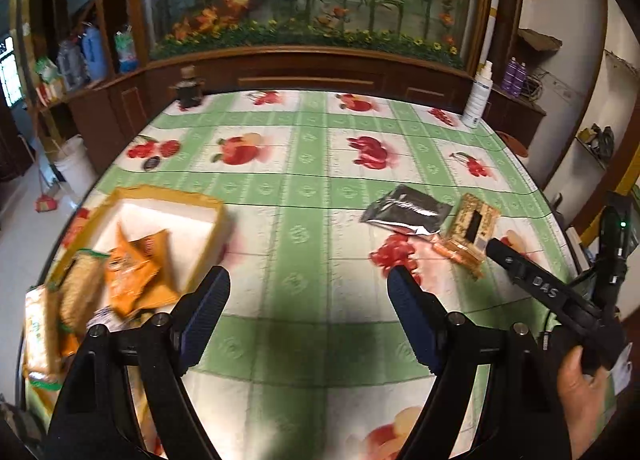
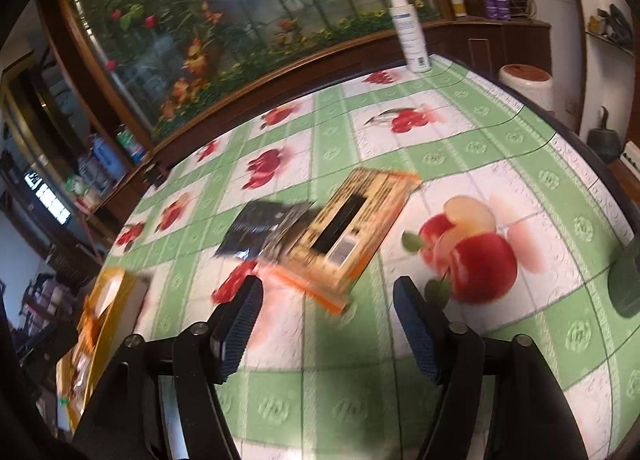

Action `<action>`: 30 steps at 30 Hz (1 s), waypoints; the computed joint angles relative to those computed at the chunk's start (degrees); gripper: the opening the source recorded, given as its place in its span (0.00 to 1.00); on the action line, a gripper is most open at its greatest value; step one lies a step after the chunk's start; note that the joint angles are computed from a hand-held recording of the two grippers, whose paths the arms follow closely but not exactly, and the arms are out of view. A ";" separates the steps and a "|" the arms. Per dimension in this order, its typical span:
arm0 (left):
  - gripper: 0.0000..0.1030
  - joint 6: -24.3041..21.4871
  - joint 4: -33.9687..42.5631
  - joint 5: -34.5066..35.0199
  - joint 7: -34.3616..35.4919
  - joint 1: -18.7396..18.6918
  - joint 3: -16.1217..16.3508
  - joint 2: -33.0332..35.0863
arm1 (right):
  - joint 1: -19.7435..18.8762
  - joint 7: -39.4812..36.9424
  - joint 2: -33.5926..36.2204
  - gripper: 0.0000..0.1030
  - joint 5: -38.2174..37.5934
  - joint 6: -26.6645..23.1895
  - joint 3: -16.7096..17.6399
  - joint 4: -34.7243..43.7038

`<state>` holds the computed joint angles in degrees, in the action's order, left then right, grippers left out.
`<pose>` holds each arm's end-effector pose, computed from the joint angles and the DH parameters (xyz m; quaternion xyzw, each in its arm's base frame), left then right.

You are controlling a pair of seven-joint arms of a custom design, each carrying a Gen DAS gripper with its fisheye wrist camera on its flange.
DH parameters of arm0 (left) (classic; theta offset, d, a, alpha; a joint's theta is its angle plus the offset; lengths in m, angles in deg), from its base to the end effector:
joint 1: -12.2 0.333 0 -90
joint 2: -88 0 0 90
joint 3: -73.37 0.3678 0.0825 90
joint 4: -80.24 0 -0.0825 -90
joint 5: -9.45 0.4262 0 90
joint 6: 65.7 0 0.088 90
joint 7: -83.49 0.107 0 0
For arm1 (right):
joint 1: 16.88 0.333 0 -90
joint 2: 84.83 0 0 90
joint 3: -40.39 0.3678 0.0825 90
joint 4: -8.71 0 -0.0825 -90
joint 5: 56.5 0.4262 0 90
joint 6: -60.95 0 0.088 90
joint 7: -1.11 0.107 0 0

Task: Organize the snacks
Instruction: 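Grasp the long brown barcode cracker pack with the right gripper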

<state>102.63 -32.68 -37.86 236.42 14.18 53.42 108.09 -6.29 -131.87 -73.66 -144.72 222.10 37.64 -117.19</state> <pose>0.6761 -0.1495 0.3756 -0.4390 0.8210 -0.3317 0.1525 0.5800 0.1295 0.3277 -0.3289 0.8603 -0.2522 0.2968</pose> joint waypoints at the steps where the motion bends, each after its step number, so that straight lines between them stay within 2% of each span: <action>1: 0.79 -0.09 0.43 1.39 -1.53 -1.05 0.85 0.32 | -0.25 -0.58 0.69 0.71 0.72 0.00 -0.15 0.72; 5: 0.79 -0.25 1.92 2.59 -2.66 -1.34 0.32 1.37 | -0.55 -8.51 3.56 0.71 8.35 -1.10 -0.78 3.25; 11: 0.79 -0.28 4.66 7.13 -6.41 -2.99 1.48 3.94 | 0.37 -14.39 7.07 0.71 15.67 -0.04 -2.86 6.17; 16: 0.79 -1.67 7.98 14.72 -11.53 -6.06 3.64 7.15 | 2.13 -23.81 9.09 0.72 22.79 -5.18 -3.60 9.02; 19: 0.79 -2.68 9.54 19.49 -13.98 -7.73 4.50 8.81 | 3.10 -30.74 9.28 0.67 26.53 -8.98 -3.57 9.65; 20: 0.79 -2.86 10.03 20.53 -14.49 -8.02 4.41 9.35 | 3.53 -32.30 8.85 0.61 27.36 -10.50 -3.59 9.26; 22: 0.79 -3.22 10.86 22.08 -15.49 -8.34 4.15 10.12 | 4.07 -32.76 7.78 0.54 26.93 -11.09 -4.02 7.77; 25: 0.79 -3.89 12.21 22.84 -14.97 -7.73 2.19 11.39 | 4.10 -30.59 5.25 0.54 24.17 -9.23 -4.40 4.14; 28: 0.79 -5.61 13.07 23.44 -13.29 -7.58 0.71 12.11 | 3.50 -25.28 2.68 0.54 20.32 -6.34 -4.50 0.56; 30: 0.79 -4.79 12.90 23.74 -11.88 -7.93 0.17 12.38 | 2.85 -21.18 1.69 0.54 16.78 -4.66 -4.52 -0.80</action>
